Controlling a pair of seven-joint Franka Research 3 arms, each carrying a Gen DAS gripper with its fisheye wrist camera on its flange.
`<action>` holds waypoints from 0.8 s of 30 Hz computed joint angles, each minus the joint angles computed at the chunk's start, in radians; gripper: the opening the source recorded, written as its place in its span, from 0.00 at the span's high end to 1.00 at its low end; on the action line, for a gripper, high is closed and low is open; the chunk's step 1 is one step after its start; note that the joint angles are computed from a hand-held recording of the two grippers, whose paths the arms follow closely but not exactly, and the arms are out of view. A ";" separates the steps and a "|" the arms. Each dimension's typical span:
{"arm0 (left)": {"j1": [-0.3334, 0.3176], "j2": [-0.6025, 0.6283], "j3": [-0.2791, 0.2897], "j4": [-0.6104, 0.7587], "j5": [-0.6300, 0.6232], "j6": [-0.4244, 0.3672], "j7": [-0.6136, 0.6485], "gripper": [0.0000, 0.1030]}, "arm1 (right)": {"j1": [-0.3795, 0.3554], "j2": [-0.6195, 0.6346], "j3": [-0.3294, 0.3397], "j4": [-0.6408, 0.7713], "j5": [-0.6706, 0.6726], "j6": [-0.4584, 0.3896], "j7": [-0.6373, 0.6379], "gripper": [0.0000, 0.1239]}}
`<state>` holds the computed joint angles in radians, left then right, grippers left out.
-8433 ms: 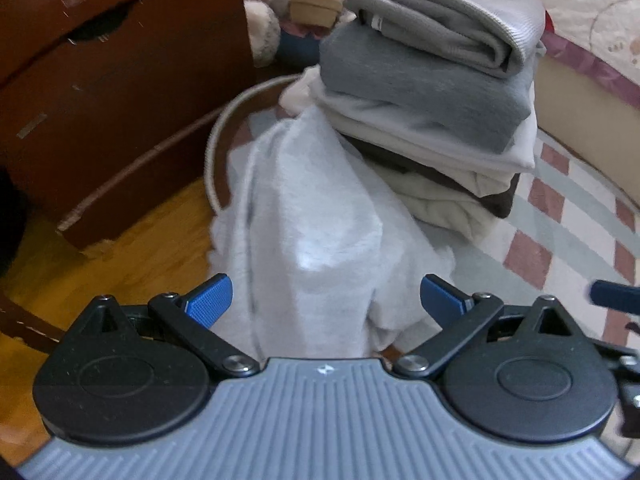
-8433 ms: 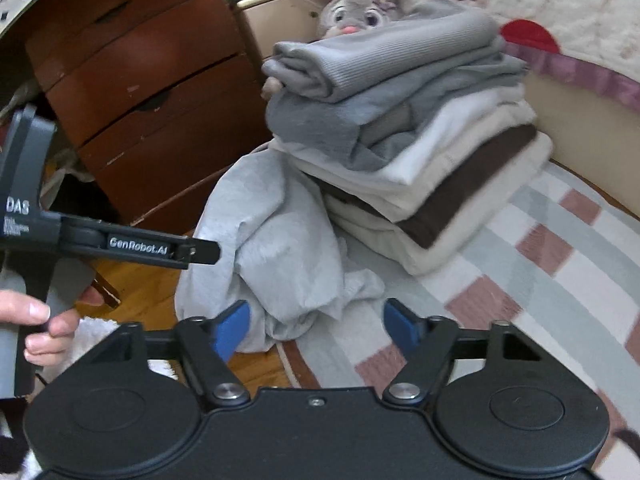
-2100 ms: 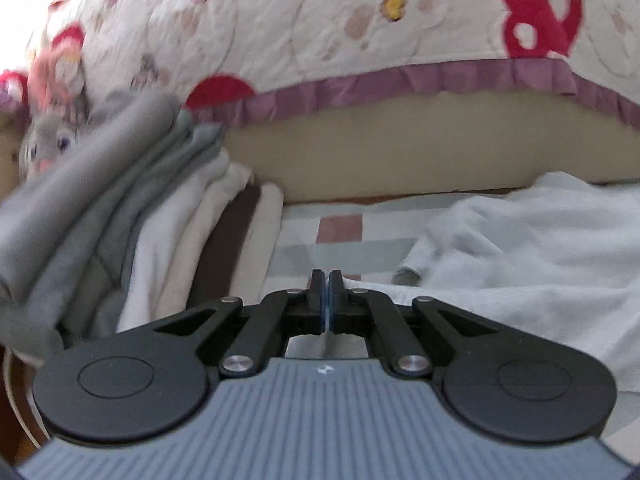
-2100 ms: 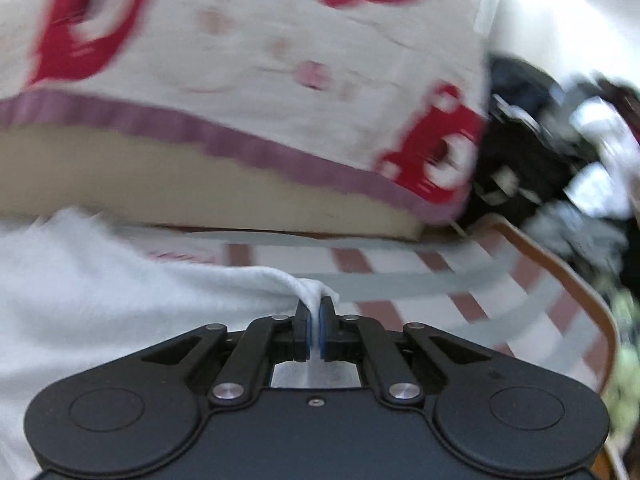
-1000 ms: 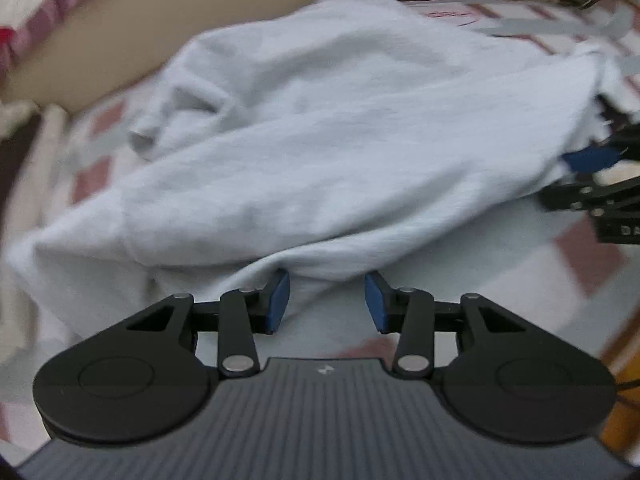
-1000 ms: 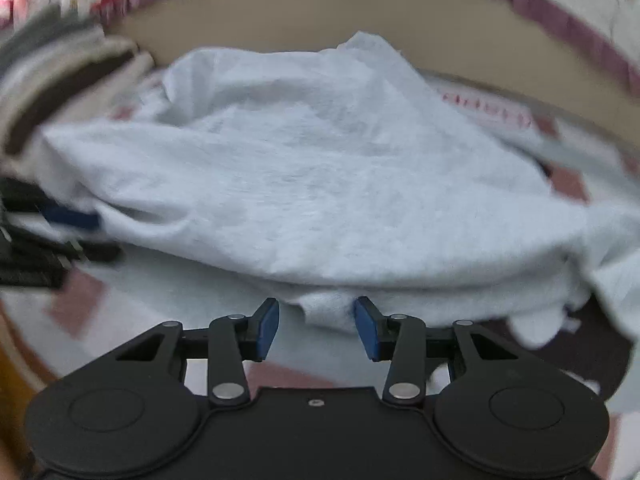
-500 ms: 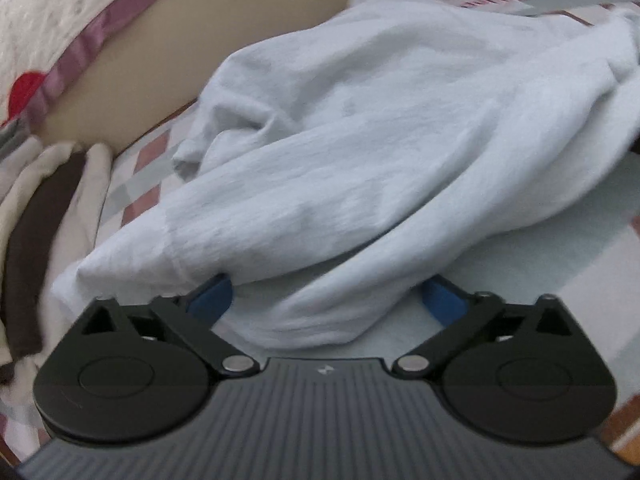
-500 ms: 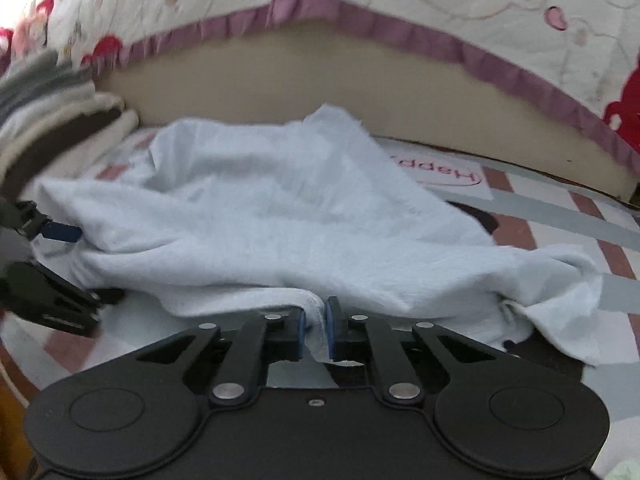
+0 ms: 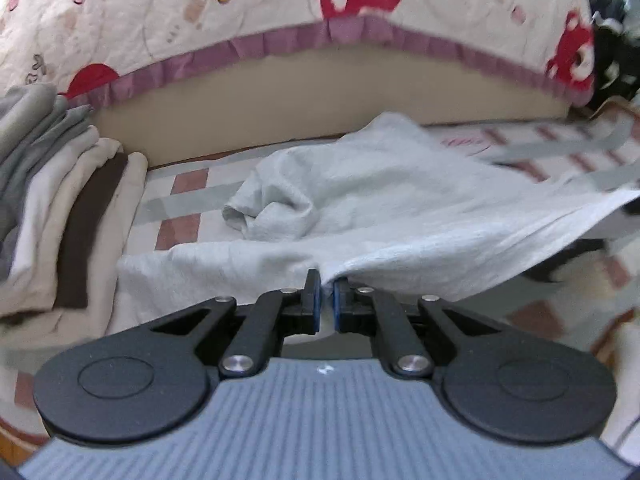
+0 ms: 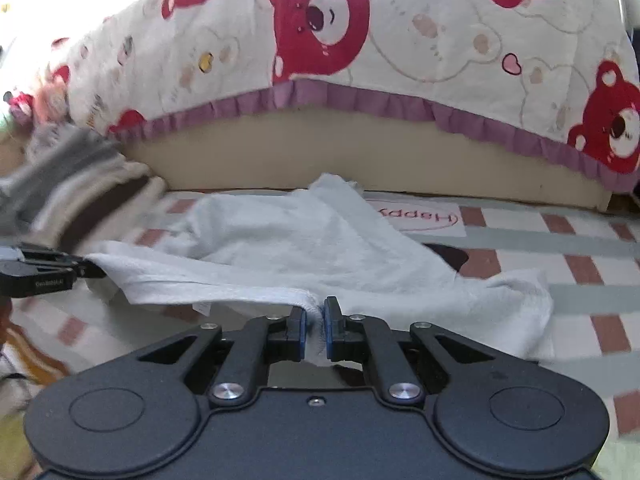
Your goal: Fold clothes
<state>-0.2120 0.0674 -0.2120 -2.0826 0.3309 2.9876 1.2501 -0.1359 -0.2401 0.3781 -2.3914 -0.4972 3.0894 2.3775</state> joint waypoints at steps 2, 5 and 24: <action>0.012 -0.059 -0.032 -0.056 -0.174 0.000 0.159 0.94 | 0.154 -0.059 -0.117 -0.038 0.149 -0.070 -0.112 0.92; -0.014 -0.119 -0.024 -0.102 -0.225 -0.054 0.220 0.94 | 0.267 -0.129 -0.194 -0.106 0.321 -0.103 -0.194 0.92; -0.071 -0.066 -0.039 -0.016 -0.216 -0.465 0.228 0.45 | 0.413 -0.101 -0.267 -0.208 0.713 -0.150 -0.490 0.94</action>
<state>-0.2831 0.0009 -0.2509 -2.0988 0.1151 2.5227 1.4782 0.2769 -0.3412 0.1113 -2.5993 0.2154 2.9393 1.8876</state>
